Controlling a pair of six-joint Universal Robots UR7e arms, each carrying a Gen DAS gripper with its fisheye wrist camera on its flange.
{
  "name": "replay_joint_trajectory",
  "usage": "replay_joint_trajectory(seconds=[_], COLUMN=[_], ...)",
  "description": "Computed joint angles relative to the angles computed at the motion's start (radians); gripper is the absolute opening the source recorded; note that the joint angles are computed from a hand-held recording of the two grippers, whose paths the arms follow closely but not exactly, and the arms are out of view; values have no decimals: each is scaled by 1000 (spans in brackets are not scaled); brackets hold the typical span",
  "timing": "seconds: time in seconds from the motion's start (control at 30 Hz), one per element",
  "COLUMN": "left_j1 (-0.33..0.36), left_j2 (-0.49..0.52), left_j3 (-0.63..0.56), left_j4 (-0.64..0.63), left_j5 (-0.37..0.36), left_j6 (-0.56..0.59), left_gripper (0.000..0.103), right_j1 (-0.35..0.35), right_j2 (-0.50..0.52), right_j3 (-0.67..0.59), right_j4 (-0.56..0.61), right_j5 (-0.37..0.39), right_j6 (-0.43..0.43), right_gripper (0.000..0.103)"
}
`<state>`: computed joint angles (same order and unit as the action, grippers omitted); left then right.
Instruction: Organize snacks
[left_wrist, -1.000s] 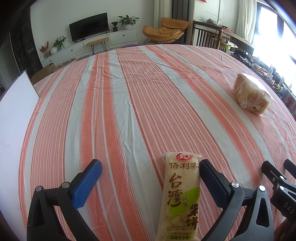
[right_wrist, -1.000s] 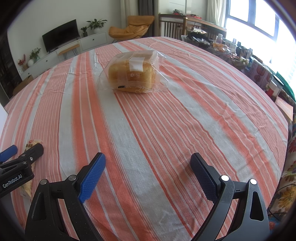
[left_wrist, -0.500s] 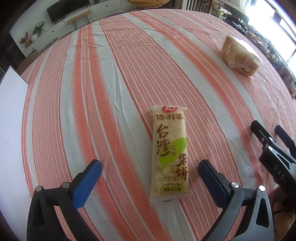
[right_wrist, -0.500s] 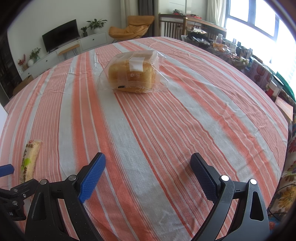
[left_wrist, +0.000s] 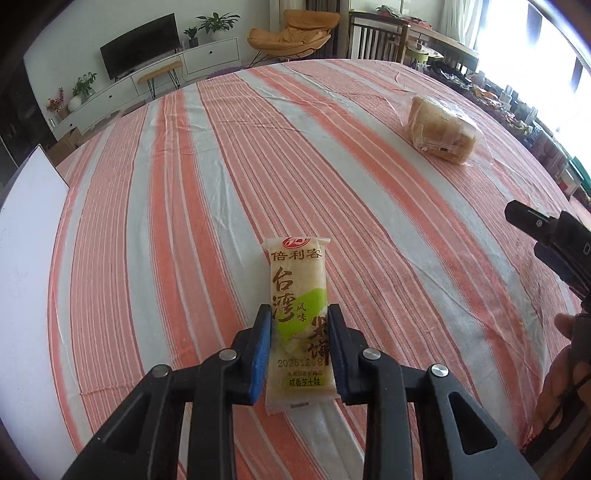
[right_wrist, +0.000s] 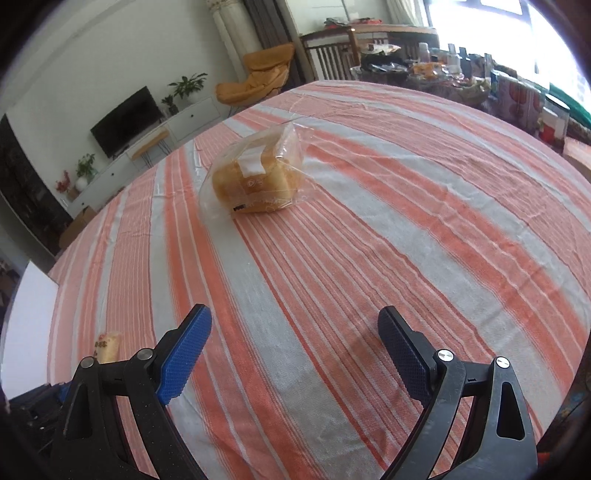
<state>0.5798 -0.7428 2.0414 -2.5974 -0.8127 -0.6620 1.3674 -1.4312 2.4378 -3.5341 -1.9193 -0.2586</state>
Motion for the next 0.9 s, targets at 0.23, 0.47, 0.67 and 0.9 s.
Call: replay_joint_trajectory(seconds=[0.23, 0.47, 0.67, 0.9], left_j1=[-19, -24, -8, 2], left_j2=[12, 4, -13, -71], left_j3=[41, 64, 72, 106], left_j4=[-91, -120, -146, -149], left_j5=[38, 36, 0, -59], left_j6=[-3, 9, 17, -25], left_gripper=[29, 29, 29, 28], right_j1=[136, 210, 142, 105], right_j2=[41, 304, 291, 84], right_j3=[-279, -596, -520, -303], right_j4=[269, 589, 509, 497], right_j5=[-176, -434, -361, -174], right_j6=[48, 68, 70, -9], right_gripper=[95, 93, 76, 74])
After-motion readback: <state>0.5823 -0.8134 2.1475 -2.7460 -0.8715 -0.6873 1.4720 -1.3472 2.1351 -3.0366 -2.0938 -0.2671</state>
